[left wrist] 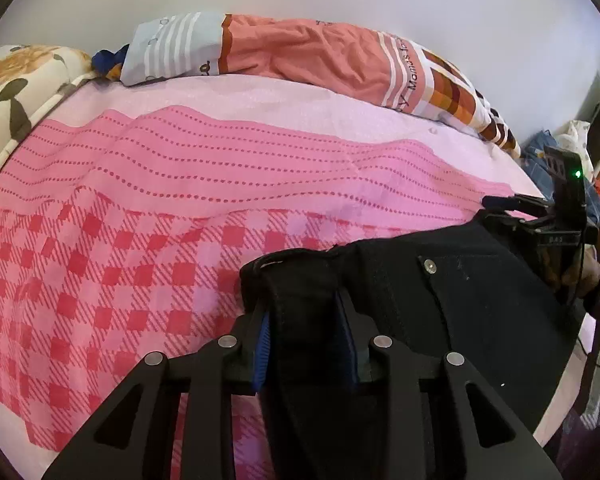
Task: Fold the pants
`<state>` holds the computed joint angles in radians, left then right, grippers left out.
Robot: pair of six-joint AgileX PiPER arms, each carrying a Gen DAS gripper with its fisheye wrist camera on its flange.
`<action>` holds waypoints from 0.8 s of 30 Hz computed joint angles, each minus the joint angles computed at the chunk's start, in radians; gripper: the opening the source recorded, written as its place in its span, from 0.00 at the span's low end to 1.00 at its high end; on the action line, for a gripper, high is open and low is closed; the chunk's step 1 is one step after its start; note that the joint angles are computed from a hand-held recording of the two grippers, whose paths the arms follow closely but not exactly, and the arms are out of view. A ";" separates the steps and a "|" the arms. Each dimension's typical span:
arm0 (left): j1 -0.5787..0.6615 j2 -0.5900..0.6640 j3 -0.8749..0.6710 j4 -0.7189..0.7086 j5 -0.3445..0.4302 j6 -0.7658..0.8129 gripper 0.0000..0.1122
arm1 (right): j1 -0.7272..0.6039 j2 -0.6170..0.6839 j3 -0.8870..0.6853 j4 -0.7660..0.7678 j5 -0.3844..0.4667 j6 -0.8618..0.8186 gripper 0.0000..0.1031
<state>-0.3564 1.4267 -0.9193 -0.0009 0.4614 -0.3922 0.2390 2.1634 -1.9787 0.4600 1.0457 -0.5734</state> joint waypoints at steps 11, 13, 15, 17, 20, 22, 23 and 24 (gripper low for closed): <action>0.081 -0.055 0.029 -0.308 -0.019 0.290 0.29 | 0.059 -0.251 0.255 0.422 0.118 -0.120 0.65; 0.091 -0.048 0.020 -0.336 -0.001 0.320 0.29 | 0.173 -0.243 0.254 0.371 0.123 -0.122 0.65; 0.106 -0.049 0.014 -0.370 0.027 0.349 0.30 | 0.290 -0.212 0.236 0.306 0.068 -0.110 0.65; 0.145 -0.081 0.031 -0.430 0.041 0.390 0.46 | 0.352 -0.137 0.145 0.260 0.068 -0.043 0.64; 0.261 -0.162 0.097 -0.645 0.081 0.542 0.58 | 0.410 -0.060 0.020 0.182 0.029 0.008 0.63; 0.351 -0.262 0.170 -0.743 0.107 0.599 0.59 | 0.445 -0.045 -0.023 0.087 -0.020 0.068 0.63; 0.402 -0.311 0.197 -0.775 0.154 0.616 0.64 | 0.444 -0.013 -0.074 0.066 -0.001 0.104 0.63; 0.431 -0.350 0.218 -0.783 0.191 0.624 0.65 | 0.435 0.006 -0.096 0.079 0.009 0.115 0.63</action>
